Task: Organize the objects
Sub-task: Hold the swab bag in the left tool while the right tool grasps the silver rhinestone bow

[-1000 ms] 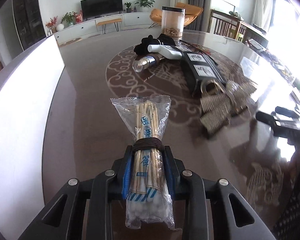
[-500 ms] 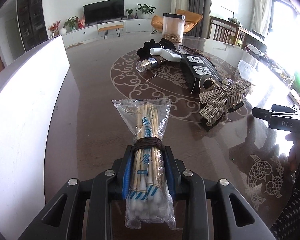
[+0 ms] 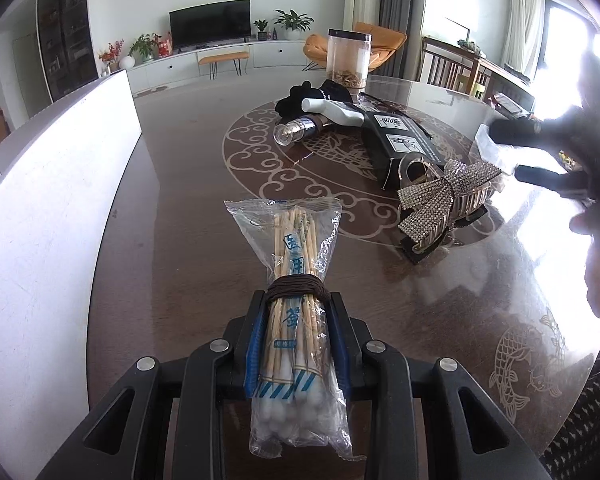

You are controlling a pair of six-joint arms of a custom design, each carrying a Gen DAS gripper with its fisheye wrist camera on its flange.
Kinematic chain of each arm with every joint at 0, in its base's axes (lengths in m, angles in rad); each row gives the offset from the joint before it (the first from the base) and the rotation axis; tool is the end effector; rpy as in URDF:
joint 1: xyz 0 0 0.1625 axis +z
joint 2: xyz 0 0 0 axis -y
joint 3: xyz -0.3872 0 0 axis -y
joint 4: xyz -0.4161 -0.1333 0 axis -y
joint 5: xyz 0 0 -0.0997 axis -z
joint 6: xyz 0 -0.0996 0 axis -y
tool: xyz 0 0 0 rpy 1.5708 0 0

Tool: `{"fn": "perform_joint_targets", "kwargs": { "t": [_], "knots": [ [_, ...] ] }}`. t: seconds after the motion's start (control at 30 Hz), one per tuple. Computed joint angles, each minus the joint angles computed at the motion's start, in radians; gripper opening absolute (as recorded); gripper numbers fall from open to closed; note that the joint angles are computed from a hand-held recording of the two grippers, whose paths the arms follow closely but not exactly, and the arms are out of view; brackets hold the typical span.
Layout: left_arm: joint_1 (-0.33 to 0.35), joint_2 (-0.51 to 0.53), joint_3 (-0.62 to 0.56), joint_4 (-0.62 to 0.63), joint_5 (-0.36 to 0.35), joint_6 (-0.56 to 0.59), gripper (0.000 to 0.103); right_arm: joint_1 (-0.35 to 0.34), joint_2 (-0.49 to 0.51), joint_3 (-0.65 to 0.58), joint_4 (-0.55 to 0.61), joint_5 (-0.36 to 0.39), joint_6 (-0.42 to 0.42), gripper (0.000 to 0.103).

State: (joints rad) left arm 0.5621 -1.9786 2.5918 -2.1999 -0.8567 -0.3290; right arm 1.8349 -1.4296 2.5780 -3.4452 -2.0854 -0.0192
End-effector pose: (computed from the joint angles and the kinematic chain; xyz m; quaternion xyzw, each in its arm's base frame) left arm -0.1376 -0.3213 0.2048 0.3097 0.8842 -0.2226 0.2696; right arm 0.1746 -0.3228 0.1677 0.0382 -0.9078 0.3699 0.1942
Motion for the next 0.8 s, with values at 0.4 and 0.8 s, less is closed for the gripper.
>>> {"fn": "perform_joint_targets", "kwargs": {
  "t": [0.4,0.8],
  "knots": [
    [0.007,0.001,0.003,-0.022,-0.008,0.001,0.029,0.019,-0.144,0.021,0.563,0.273,-0.197,0.098],
    [0.014,0.001,0.001,-0.029,-0.015,0.009,0.029,0.057,0.111,-0.119,0.309,0.028,-0.235,0.099]
  ]
}}
